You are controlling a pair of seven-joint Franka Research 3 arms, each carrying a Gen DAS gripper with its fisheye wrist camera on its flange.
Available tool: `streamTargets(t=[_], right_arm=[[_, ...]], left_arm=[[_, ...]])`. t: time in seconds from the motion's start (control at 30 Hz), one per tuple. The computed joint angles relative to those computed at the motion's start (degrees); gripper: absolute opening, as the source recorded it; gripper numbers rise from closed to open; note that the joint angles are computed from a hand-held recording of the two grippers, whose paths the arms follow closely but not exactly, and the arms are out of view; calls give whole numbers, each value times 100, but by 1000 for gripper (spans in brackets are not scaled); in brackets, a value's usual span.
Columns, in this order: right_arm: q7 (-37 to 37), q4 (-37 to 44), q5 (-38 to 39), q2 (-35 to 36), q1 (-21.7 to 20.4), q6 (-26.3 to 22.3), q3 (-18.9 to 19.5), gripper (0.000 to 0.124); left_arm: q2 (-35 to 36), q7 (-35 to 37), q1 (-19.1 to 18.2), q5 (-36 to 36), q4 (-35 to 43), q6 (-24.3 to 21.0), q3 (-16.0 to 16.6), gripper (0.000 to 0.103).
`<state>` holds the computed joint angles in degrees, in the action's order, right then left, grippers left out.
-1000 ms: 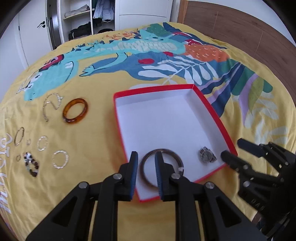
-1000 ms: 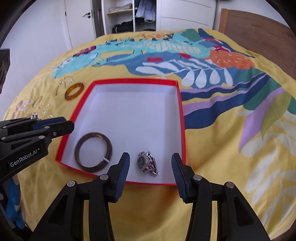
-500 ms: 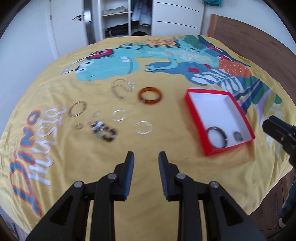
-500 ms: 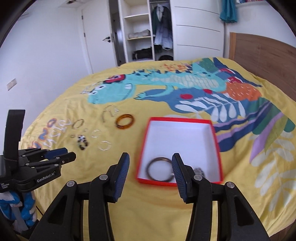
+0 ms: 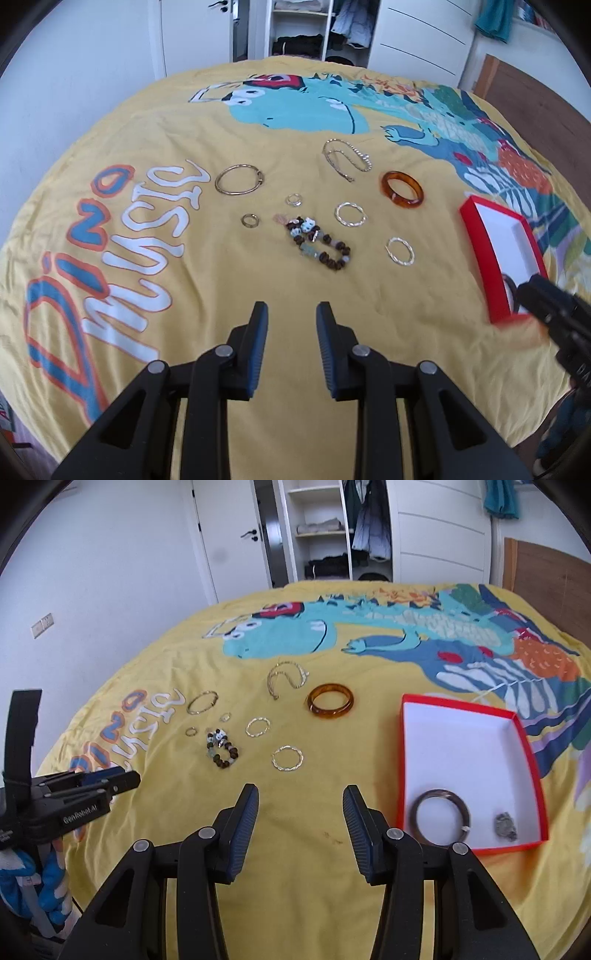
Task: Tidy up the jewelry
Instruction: 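Lift both grippers out of the box back toward the jewelry, then grasp the beaded bracelet with left gripper while right gripper grasps a twisted silver hoop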
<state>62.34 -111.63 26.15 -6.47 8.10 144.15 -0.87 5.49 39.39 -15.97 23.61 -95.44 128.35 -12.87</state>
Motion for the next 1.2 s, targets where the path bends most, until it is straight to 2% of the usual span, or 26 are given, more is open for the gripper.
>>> streamTargets(t=[0.27, 0.43, 0.5, 0.83, 1.03, 1.1, 1.2], right_arm=[[178, 914, -37, 1140, -38, -220, 67, 42], [220, 1504, -45, 1774, -80, -344, 165, 41], [209, 1679, -53, 1966, -82, -375, 207, 41], [349, 2363, -323, 2659, -52, -603, 266, 34], [378, 2535, -487, 2870, -31, -650, 282, 28], [376, 2529, -637, 2903, 36, -555, 265, 25], [306, 2505, -796, 2929, 89, -409, 267, 18]], left_arm=[[1055, 245, 169, -617, 857, 310, 138, 25], [1481, 357, 238, -929, 1173, 424, 178, 25], [1564, 423, 271, -1048, 1198, 507, 175, 25], [2037, 508, 186, -1092, 1735, 204, 257, 24], [2019, 497, 169, -990, 1631, 373, 296, 17], [2017, 508, 159, -947, 1615, 400, 303, 13], [1932, 493, 180, -955, 1471, 553, 292, 13]])
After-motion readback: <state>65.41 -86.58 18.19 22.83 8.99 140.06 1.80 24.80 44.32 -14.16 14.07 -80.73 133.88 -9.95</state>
